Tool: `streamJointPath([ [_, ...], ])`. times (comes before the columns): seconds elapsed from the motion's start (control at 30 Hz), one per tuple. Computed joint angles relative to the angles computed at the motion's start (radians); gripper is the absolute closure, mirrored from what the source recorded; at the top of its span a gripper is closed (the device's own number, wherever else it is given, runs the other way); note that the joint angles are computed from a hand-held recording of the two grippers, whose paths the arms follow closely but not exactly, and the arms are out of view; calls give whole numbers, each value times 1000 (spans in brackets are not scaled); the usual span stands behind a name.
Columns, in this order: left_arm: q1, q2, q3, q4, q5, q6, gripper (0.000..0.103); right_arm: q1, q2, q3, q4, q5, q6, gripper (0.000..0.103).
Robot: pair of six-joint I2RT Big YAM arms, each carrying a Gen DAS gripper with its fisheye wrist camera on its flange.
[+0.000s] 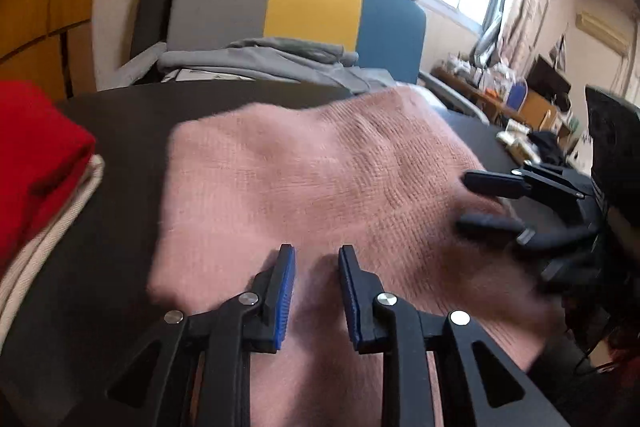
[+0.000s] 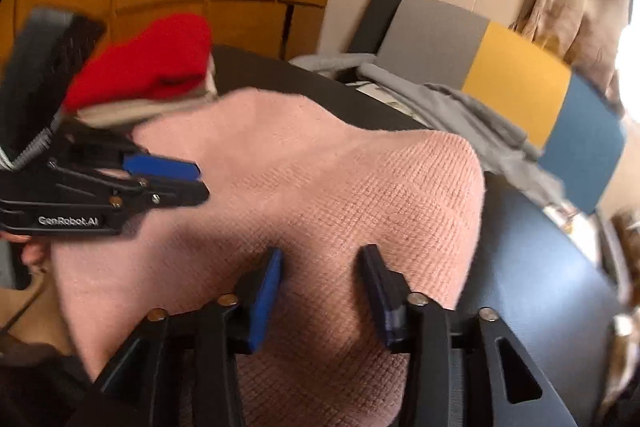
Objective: Fold clothes
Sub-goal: 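Release the sweater and smooth the folded bundle with both grippers open, then grasp the folded sweater with the right gripper while the left gripper grasps beside it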
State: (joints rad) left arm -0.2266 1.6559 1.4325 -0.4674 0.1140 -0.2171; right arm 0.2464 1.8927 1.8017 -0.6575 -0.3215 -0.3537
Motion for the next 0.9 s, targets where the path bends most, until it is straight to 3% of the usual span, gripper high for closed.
streamJointPath([
  [0.1,11,-109,-131,126,5,-40,80,-58,-70,-58,60,-143,174,52],
  [0.13,12,-139,-168,161,14,-40,80,-66,-92,-79,61,-158,173,52],
  [0.23,0,-163,-197,149,41,27,80,-69,-130,-109,-11,-185,101,58],
  [0.33,-32,-112,-158,21,-76,110,79,-49,-135,-135,-89,-210,-12,60],
  [0.43,3,-126,-190,52,-22,61,79,-12,-93,-129,-189,-128,-113,60],
  [0.5,12,-128,-190,46,-1,56,79,-9,-102,-180,-124,-120,-131,59],
  [0.6,16,-144,-193,38,23,27,79,-28,-84,-148,-153,-184,-90,56],
  [0.7,41,-173,-220,114,88,-96,79,-59,-80,-110,-205,-279,-45,54],
  [0.73,62,-177,-224,158,121,-164,76,-77,-95,-123,-166,-324,5,50],
  [0.8,108,-175,-228,257,182,-311,64,-105,-131,-177,-56,-362,128,30],
  [0.87,141,-142,-194,274,212,-394,22,-135,-132,-188,30,-384,264,23],
  [0.9,152,-112,-152,230,222,-399,14,-146,-118,-176,48,-389,324,21],
])
